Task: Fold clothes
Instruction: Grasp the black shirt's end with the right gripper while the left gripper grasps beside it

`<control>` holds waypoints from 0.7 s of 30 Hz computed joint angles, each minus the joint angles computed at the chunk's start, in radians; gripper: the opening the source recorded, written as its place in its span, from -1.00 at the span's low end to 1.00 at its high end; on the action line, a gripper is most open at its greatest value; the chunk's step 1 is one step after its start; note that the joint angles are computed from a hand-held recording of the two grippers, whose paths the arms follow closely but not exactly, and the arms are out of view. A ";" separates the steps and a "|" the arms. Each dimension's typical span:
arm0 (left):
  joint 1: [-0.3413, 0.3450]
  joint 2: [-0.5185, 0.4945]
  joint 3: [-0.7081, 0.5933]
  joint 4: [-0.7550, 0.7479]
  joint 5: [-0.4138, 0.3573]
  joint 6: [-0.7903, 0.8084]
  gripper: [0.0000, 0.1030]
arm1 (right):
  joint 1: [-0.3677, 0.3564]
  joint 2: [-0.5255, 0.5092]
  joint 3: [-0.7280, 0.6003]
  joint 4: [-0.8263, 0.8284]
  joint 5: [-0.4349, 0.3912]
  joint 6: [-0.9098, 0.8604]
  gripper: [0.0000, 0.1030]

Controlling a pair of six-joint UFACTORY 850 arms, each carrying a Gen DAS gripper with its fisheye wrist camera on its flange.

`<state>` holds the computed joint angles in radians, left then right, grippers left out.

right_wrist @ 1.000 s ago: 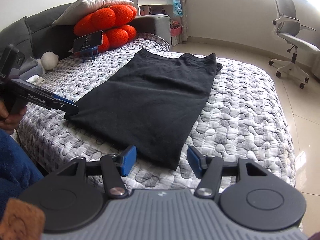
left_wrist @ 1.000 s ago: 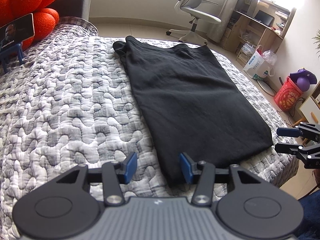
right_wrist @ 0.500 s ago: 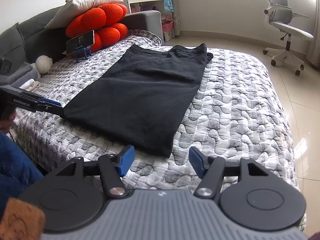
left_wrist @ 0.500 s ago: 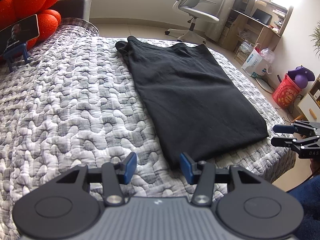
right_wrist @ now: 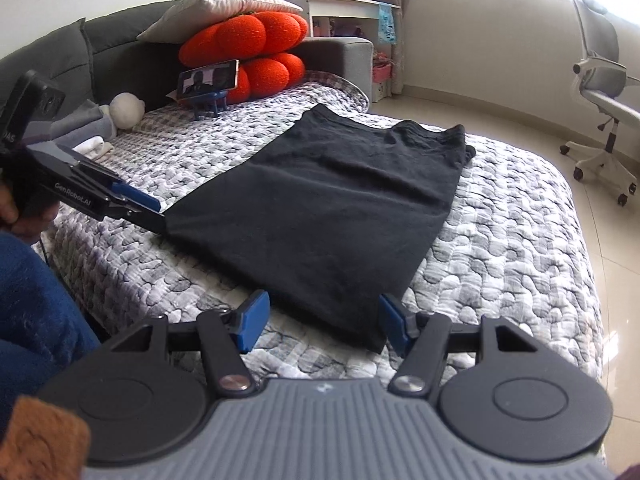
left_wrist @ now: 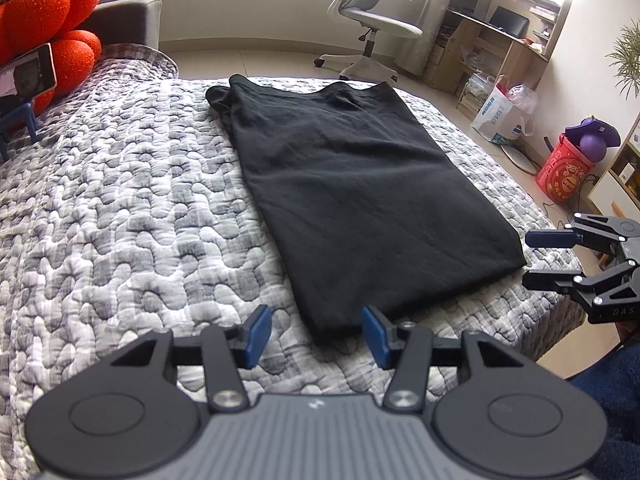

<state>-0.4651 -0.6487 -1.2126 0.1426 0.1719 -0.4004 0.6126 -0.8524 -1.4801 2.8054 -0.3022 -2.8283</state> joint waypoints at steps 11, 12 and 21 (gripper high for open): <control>0.001 -0.019 -0.024 0.020 -0.037 -0.023 0.00 | 0.019 -0.047 -0.086 -0.229 0.058 0.073 0.09; 0.000 -0.019 -0.025 0.018 -0.039 -0.021 0.00 | 0.020 -0.051 -0.093 -0.235 0.064 0.070 0.09; 0.005 -0.023 -0.038 0.124 -0.058 -0.142 0.00 | 0.033 -0.089 -0.153 -0.177 0.156 -0.041 -0.29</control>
